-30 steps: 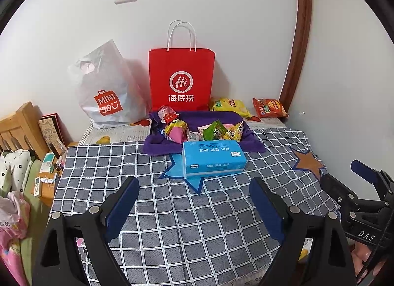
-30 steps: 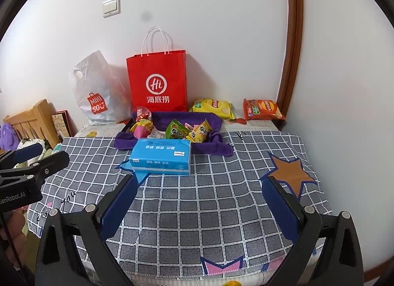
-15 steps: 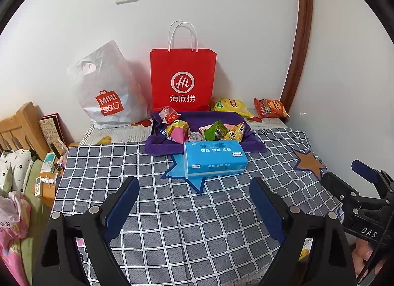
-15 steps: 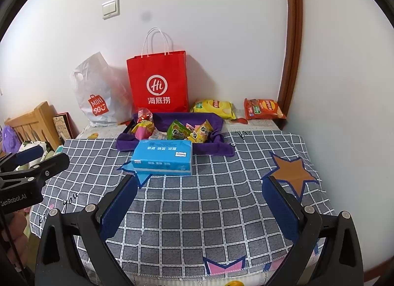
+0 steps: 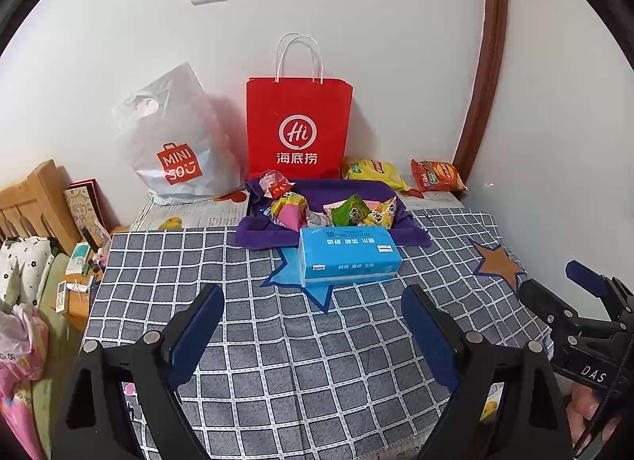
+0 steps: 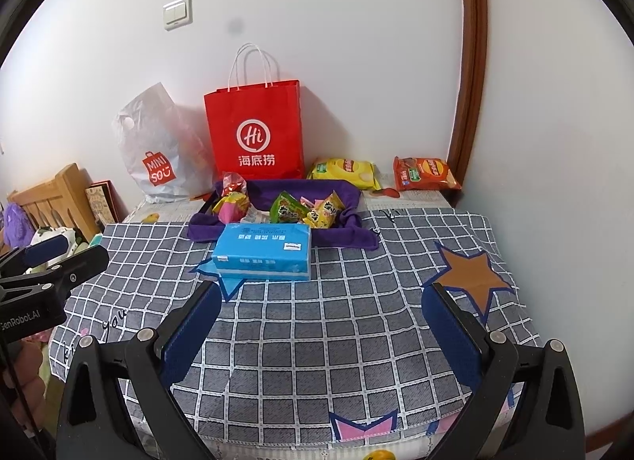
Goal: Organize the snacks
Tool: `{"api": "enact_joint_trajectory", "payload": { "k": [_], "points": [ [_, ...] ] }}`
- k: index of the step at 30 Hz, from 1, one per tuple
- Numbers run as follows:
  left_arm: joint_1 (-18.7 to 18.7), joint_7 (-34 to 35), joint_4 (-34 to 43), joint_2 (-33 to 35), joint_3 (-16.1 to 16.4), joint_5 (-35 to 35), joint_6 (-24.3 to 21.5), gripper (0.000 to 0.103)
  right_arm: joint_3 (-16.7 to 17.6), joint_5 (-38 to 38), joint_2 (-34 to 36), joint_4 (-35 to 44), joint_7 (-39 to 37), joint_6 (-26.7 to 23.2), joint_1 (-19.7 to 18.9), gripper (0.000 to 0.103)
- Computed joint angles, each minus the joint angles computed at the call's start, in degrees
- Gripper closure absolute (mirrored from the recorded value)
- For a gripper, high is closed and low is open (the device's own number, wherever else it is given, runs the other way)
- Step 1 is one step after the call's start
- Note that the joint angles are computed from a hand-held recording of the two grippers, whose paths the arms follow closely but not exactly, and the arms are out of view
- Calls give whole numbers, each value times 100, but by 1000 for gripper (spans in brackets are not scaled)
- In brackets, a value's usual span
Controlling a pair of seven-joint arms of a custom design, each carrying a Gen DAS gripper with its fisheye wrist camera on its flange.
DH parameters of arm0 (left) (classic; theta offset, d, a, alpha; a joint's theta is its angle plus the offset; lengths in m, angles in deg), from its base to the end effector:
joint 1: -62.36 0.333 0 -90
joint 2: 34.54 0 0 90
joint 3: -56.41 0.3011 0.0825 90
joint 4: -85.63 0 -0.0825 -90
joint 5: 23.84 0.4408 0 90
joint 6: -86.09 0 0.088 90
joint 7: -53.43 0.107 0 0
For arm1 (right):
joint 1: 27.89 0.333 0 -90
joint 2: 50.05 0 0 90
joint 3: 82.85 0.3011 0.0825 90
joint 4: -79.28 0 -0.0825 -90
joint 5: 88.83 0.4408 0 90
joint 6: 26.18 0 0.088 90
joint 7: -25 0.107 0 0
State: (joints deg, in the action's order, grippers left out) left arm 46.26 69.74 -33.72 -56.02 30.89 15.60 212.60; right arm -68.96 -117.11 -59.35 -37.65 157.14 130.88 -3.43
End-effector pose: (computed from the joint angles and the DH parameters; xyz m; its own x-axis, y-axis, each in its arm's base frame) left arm 0.4099 -0.3725 0.6021 0.2348 -0.9714 0.0344 -0.6000 -0.1727 -0.7811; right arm 0.4669 0.4029 0.5776 0.3443 -0.9365 -0.0664 -0.5845 -0.1585 -0.7957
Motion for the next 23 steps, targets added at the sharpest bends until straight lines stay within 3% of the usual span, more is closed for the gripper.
{"api": "enact_joint_trajectory", "payload": {
  "k": [23],
  "points": [
    [9,-67,-30,13,-6,53,49,9,-13,5,20,0,23,-13,7,3]
  ]
}}
